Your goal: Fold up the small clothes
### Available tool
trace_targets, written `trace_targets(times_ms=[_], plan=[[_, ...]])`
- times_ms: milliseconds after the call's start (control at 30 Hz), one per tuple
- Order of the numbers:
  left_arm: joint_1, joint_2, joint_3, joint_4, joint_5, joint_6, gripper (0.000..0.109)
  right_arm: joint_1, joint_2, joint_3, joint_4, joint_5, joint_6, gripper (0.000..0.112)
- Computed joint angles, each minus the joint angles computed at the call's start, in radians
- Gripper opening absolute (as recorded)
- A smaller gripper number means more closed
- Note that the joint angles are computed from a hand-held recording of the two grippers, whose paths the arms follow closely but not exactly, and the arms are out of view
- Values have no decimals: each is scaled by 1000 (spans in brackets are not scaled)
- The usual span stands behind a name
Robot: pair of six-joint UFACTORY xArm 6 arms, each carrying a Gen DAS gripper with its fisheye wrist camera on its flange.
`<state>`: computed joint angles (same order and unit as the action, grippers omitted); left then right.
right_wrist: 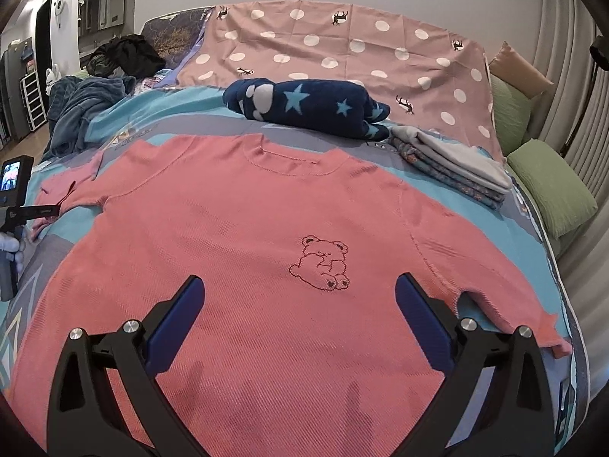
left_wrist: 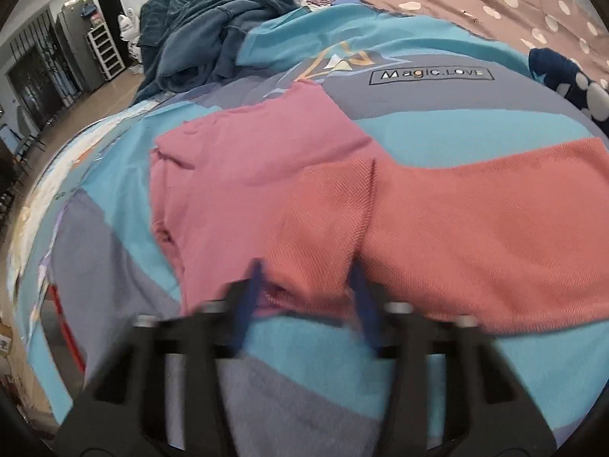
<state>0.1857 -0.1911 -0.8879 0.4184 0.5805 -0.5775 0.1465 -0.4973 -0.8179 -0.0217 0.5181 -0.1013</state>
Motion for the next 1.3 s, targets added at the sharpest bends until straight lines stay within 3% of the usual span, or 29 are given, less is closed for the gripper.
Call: trace_targets(times_ms=[33, 133, 233, 400, 633, 667, 733, 833, 933, 1000, 1067, 1233, 1267, 1300], plan=[[13, 8, 1, -59, -30, 46, 5, -1, 0, 0, 5, -2, -4, 101], [30, -20, 12, -191, -87, 102, 5, -7, -7, 5, 18, -13, -14, 101], [-10, -88, 19, -338, -127, 204, 5, -16, -14, 10, 33, -21, -18, 101], [-171, -155, -46, -404, -123, 287, 5, -44, -32, 12, 131, 0, -56, 101], [-395, -115, -141, -467, -106, 323, 5, -99, -42, -21, 344, 68, -217, 98], [-424, -99, -155, -475, -101, 324, 5, -112, -28, -49, 396, 110, -259, 92], [-469, -75, -175, -459, -84, 301, 5, -151, 29, -137, 539, 251, -351, 68], [-534, -37, -196, -418, -67, 264, 5, -211, 175, -305, 743, 489, -433, 53], [-580, -6, -215, -382, -50, 227, 5, -187, 310, -444, 777, 571, -398, 54], [-595, 6, -224, -354, -40, 201, 5, -168, 426, -567, 821, 663, -366, 60], [-607, 24, -244, -331, -25, 178, 5, -140, 498, -641, 832, 693, -313, 68], [-637, 42, -282, -261, -1, 114, 5, -65, 696, -844, 806, 760, -169, 69], [-638, 45, -290, -260, 3, 114, 5, -61, 707, -855, 801, 756, -155, 63], [-643, 51, -300, -252, 6, 107, 5, -64, 712, -859, 810, 759, -168, 23]])
